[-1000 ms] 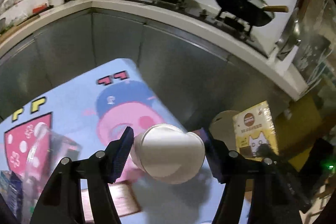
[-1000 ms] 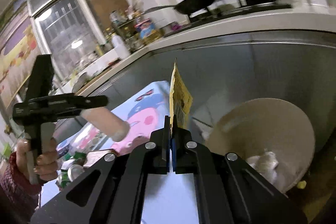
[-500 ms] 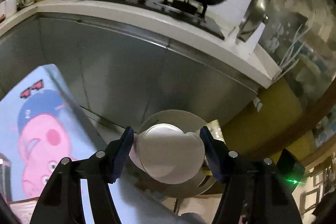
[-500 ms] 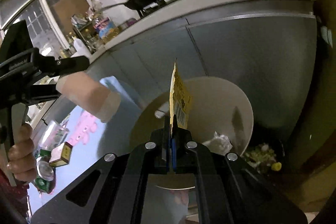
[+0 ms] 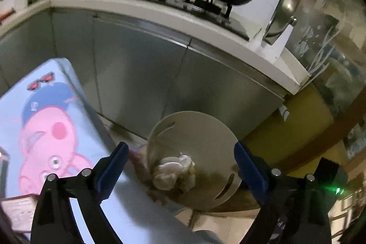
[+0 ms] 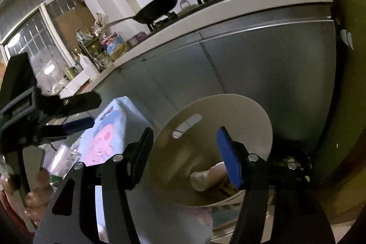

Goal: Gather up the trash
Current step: 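Carry the yellow packet and peach tube to the bin and release both, then bring both open tools back over the table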

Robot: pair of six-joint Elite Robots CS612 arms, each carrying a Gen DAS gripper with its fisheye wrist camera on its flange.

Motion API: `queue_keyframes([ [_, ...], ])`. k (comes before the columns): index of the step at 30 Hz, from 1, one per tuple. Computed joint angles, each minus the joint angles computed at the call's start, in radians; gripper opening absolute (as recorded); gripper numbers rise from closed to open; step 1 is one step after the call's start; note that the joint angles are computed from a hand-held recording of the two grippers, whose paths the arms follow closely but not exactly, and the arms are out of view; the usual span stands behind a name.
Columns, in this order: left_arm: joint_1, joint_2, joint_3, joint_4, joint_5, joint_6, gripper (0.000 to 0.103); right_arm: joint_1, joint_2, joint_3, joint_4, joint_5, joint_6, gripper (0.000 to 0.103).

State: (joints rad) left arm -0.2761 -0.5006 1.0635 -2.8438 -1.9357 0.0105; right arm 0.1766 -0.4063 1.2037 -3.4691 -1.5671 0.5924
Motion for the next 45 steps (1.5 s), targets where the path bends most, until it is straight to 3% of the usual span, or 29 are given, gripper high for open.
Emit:
queue_keyframes([
  [6, 0.009, -0.082, 0.185, -0.221, 0.142, 0.041, 0.092, 0.023, -0.018, 0.019, -0.016, 0.033, 0.022, 0.058],
  [14, 0.026, -0.141, 0.317, -0.345, 0.232, 0.052, 0.093, 0.059, -0.053, 0.062, -0.038, 0.034, 0.026, 0.058],
  [28, 0.070, -0.203, 0.435, -0.435, 0.298, -0.006, 0.093, 0.111, -0.090, 0.068, 0.002, 0.045, -0.009, 0.064],
  [45, 0.120, -0.228, 0.492, -0.475, 0.292, -0.058, 0.093, 0.149, -0.098, 0.036, 0.062, 0.079, -0.072, 0.065],
])
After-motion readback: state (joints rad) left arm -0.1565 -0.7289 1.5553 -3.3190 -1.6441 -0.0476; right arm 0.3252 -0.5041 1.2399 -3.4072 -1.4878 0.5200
